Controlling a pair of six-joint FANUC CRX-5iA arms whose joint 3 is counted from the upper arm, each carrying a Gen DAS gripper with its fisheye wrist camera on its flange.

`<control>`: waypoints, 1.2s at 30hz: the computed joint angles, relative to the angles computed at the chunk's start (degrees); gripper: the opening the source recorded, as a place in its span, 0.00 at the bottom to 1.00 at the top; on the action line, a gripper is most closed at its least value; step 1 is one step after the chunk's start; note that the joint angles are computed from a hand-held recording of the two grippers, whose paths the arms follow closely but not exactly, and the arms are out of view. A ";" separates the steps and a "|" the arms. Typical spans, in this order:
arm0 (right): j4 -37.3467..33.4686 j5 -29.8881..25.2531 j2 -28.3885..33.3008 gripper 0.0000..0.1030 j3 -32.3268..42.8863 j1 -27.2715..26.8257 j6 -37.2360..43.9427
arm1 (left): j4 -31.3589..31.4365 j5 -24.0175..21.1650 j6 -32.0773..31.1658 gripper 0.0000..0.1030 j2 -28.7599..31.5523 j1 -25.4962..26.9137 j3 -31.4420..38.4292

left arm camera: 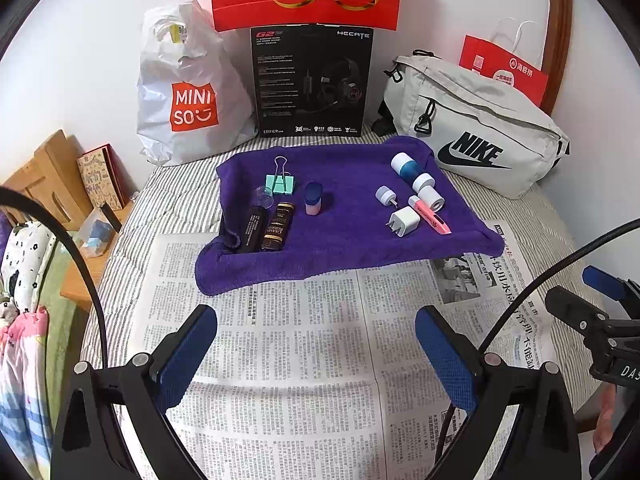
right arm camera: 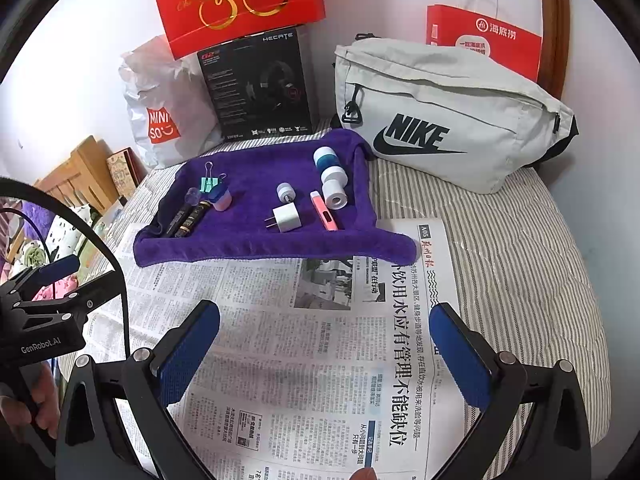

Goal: Organize rigid objects

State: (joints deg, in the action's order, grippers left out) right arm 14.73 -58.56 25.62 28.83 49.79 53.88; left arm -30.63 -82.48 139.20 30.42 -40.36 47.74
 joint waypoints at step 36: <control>0.06 -0.03 -0.27 1.00 -0.23 0.18 0.42 | -0.30 -0.33 0.12 0.97 -0.59 -0.07 -0.77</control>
State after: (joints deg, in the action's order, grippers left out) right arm 14.79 -58.60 25.35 28.60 49.97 54.30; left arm -30.92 -82.81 139.32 29.83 -40.43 46.98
